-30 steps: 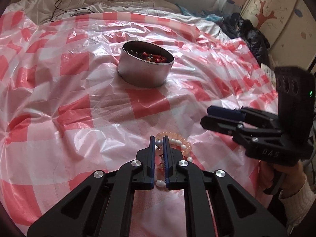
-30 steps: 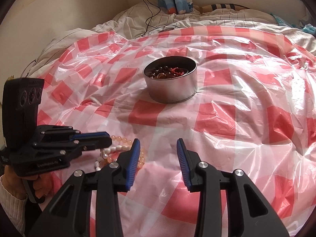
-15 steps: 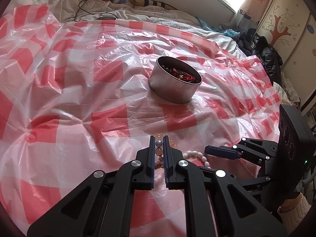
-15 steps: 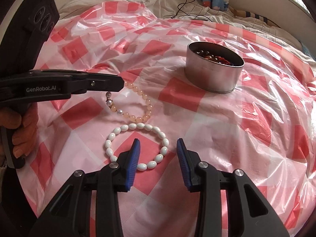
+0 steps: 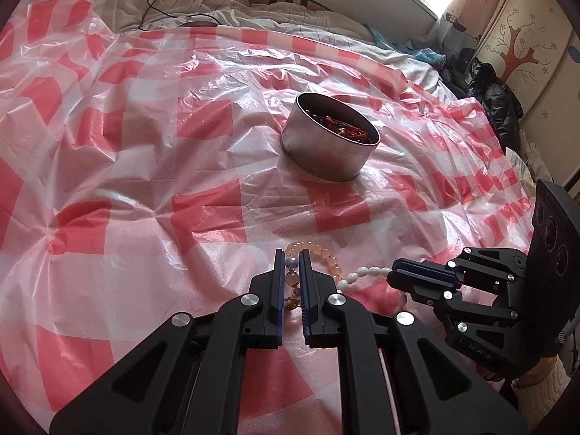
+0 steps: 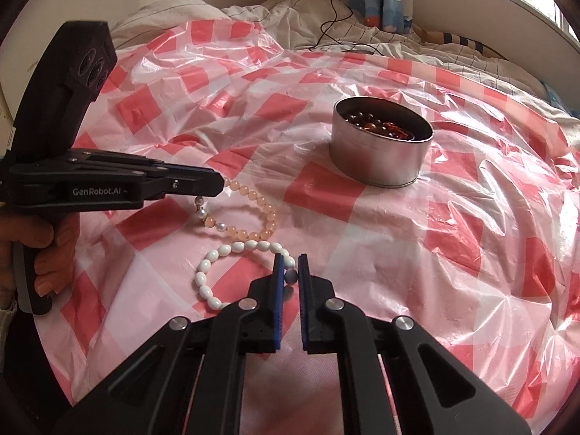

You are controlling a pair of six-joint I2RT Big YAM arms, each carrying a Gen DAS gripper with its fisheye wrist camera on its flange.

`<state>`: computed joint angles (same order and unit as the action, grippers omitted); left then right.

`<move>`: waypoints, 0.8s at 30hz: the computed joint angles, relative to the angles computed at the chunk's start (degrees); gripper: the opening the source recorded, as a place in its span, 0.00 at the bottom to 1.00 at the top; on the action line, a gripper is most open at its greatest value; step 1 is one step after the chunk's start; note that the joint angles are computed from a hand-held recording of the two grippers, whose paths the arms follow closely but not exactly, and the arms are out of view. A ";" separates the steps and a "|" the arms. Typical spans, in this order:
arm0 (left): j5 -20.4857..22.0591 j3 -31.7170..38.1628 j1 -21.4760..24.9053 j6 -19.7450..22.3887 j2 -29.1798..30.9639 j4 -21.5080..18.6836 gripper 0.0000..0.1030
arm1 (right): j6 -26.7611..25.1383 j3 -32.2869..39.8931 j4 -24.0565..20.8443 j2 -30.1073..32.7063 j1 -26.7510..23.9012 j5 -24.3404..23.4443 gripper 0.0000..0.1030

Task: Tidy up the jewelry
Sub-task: 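Close the right gripper on the white pearl bracelet while left holds the peach beads, then carry the white pearl bracelet with right to the tin while left carries the peach beads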

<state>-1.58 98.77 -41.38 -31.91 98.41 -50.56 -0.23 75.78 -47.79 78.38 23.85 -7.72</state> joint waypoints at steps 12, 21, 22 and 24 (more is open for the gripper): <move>-4.84 2.83 -1.43 3.51 1.47 -3.22 0.07 | 4.02 0.66 0.28 0.01 -3.41 -2.33 0.08; -7.03 4.46 -2.13 5.34 2.51 -5.43 0.07 | 3.44 1.79 -3.77 2.30 -2.66 -1.65 0.30; -7.22 4.54 -2.17 5.42 2.55 -5.55 0.07 | 3.20 1.62 -3.54 2.12 -2.45 -0.92 0.34; -7.60 4.76 -2.31 5.64 2.71 -5.83 0.07 | 2.19 1.45 -3.52 2.11 -1.87 0.43 0.36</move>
